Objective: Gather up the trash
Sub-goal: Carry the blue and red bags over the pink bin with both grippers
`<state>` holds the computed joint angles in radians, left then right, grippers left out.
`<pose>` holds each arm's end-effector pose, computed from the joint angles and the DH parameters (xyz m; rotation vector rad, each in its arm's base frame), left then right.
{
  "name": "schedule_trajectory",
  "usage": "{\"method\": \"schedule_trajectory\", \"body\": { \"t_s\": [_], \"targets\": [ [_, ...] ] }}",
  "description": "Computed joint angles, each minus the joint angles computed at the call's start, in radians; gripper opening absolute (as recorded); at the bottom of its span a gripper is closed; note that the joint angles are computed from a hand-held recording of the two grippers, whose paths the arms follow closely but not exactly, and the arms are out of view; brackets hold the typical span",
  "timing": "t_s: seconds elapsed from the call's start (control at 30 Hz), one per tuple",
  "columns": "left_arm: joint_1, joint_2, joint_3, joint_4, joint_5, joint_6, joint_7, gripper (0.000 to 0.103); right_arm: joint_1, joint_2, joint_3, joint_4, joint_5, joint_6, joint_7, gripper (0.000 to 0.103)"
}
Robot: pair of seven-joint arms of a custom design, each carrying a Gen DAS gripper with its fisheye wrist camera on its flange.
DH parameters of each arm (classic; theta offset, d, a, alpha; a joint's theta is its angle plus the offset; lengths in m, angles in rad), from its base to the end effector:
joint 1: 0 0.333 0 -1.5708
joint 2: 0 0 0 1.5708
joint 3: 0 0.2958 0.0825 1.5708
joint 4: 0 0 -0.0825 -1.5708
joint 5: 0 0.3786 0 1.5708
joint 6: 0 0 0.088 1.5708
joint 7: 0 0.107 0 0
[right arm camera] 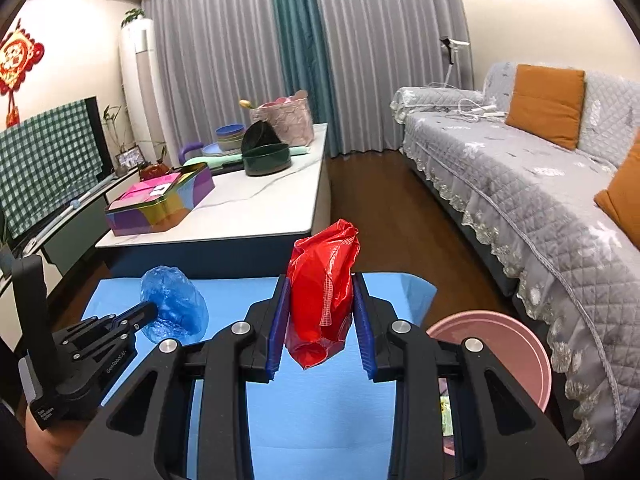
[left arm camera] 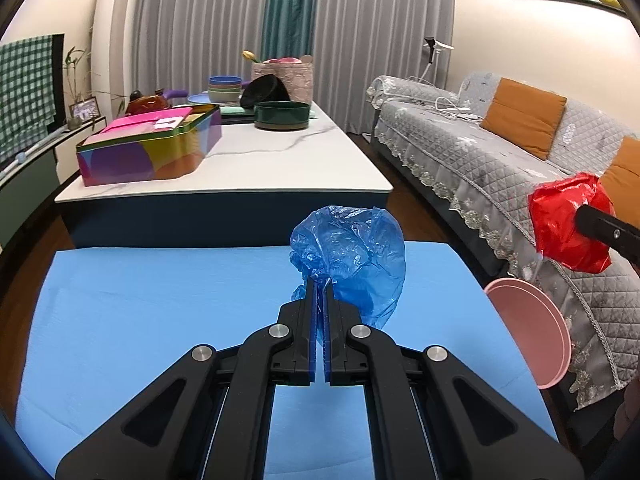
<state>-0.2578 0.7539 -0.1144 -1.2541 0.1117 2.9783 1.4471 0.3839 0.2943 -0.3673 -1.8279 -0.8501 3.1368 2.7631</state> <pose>0.7329 -0.2613 0.4212 -1.4534 1.9240 -1.0891 0.6470 0.0997 0.4615 -1.3556 1.7520 -0.8093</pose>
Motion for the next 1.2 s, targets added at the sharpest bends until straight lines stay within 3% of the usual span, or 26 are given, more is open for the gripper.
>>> {"method": "schedule_trajectory", "body": {
  "t_s": [0.1,0.23,0.33,0.7,1.2],
  "targets": [
    [-0.008,-0.008,0.0,-0.019,0.003,0.013,-0.005,0.002,0.038,-0.01,-0.06,-0.031,-0.054,0.025,0.074,0.031],
    [-0.016,-0.006,-0.007,-0.021,0.004,0.01,-0.004,0.002,0.114,-0.024,-0.178,-0.055,-0.235,0.042,0.268,0.031],
    [-0.024,-0.002,-0.01,-0.018,0.005,0.009,-0.003,0.002,0.114,-0.036,-0.201,-0.063,-0.332,0.037,0.369,0.031],
    [-0.05,0.066,-0.033,0.085,0.002,-0.035,0.027,0.002,0.004,-0.06,-0.124,-0.082,-0.475,0.004,0.512,0.032],
    [-0.093,0.166,-0.065,0.237,-0.025,-0.095,0.085,0.002,-0.167,-0.087,0.021,-0.112,-0.593,-0.047,0.603,0.032]
  ]
}}
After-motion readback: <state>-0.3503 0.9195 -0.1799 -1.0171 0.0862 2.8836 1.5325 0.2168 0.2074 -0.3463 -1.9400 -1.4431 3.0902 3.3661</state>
